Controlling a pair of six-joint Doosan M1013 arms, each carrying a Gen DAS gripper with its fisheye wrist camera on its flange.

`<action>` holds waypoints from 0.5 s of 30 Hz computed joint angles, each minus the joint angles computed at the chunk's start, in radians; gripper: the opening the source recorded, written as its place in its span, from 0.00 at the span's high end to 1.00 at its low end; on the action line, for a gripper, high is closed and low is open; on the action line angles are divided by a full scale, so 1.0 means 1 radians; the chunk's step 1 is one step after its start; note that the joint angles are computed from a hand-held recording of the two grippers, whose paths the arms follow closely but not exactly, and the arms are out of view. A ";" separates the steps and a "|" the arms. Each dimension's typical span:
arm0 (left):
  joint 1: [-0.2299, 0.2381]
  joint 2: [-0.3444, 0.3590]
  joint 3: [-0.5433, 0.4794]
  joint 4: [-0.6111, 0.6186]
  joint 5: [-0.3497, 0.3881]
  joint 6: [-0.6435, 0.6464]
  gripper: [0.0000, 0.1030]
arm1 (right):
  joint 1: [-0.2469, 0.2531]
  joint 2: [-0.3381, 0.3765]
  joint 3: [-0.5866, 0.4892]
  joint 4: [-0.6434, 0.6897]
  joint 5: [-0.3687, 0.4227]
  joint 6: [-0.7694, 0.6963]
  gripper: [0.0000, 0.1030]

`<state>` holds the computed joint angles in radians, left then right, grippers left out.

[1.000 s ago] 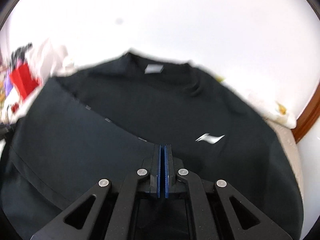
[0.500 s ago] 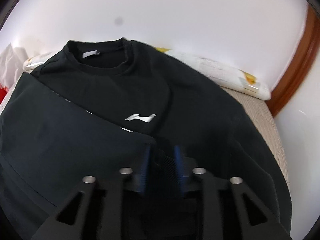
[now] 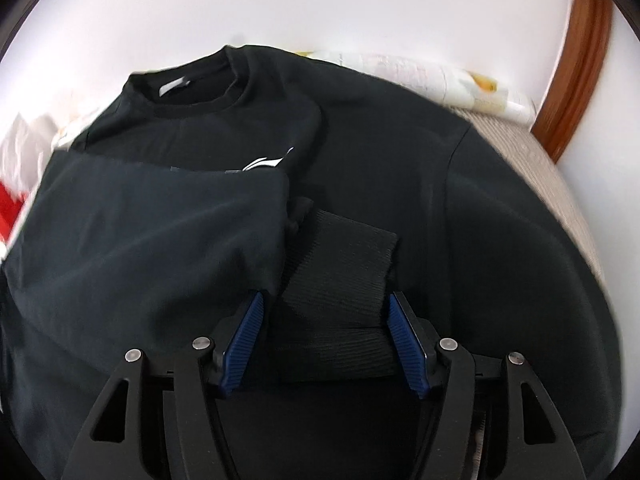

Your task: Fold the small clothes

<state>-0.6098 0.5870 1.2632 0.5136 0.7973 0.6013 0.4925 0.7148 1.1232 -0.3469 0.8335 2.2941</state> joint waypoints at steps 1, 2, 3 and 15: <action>-0.001 -0.002 0.002 0.005 -0.005 -0.008 0.67 | 0.002 -0.001 0.002 -0.004 -0.015 -0.004 0.55; -0.001 -0.006 0.005 0.014 -0.014 -0.019 0.67 | 0.004 -0.004 0.005 -0.007 -0.032 -0.026 0.72; -0.001 -0.010 0.010 0.023 -0.026 -0.029 0.67 | 0.008 -0.014 0.020 -0.027 -0.060 -0.024 0.81; 0.019 0.056 -0.087 -0.002 0.022 -0.025 0.52 | 0.031 -0.059 0.074 -0.161 -0.029 0.103 0.72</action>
